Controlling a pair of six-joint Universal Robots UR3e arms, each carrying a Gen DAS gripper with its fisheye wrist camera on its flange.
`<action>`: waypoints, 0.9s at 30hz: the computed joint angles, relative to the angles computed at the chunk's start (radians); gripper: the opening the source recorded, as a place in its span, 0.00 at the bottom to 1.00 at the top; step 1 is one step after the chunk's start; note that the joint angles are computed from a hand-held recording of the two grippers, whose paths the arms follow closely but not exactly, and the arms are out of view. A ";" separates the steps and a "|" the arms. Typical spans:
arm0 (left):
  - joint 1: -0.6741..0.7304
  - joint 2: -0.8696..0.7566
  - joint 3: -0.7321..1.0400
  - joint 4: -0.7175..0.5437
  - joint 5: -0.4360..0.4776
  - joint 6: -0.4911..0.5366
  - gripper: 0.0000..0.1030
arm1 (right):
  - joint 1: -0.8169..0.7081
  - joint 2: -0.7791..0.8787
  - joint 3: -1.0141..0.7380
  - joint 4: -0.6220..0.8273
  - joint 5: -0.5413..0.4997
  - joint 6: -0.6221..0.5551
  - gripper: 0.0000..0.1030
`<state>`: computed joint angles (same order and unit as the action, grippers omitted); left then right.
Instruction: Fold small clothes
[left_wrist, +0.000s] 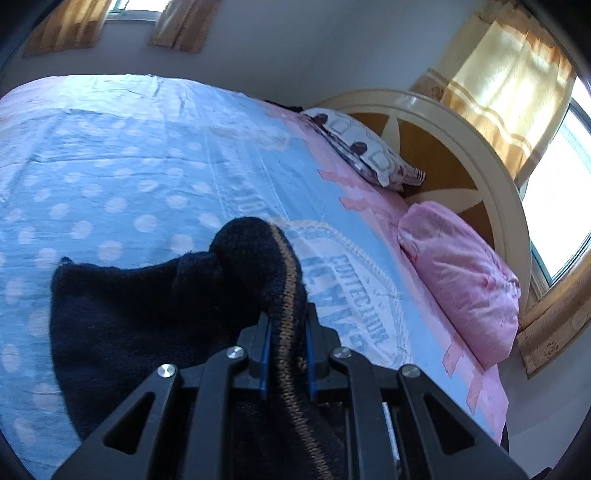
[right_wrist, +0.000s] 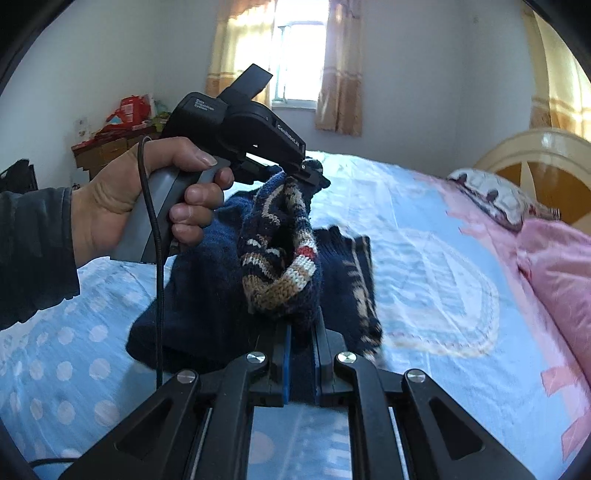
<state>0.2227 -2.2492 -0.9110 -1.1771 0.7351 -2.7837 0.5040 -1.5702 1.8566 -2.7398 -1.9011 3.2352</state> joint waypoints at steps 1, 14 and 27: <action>-0.017 -0.011 0.009 0.005 0.016 -0.005 0.15 | -0.012 -0.012 0.014 0.003 0.004 0.007 0.07; -0.139 -0.092 0.058 0.065 0.151 -0.023 0.16 | -0.205 -0.146 0.167 0.074 0.226 0.083 0.08; -0.095 0.250 -0.421 0.318 0.207 0.135 0.64 | -0.379 -0.270 0.295 0.111 0.482 0.089 0.17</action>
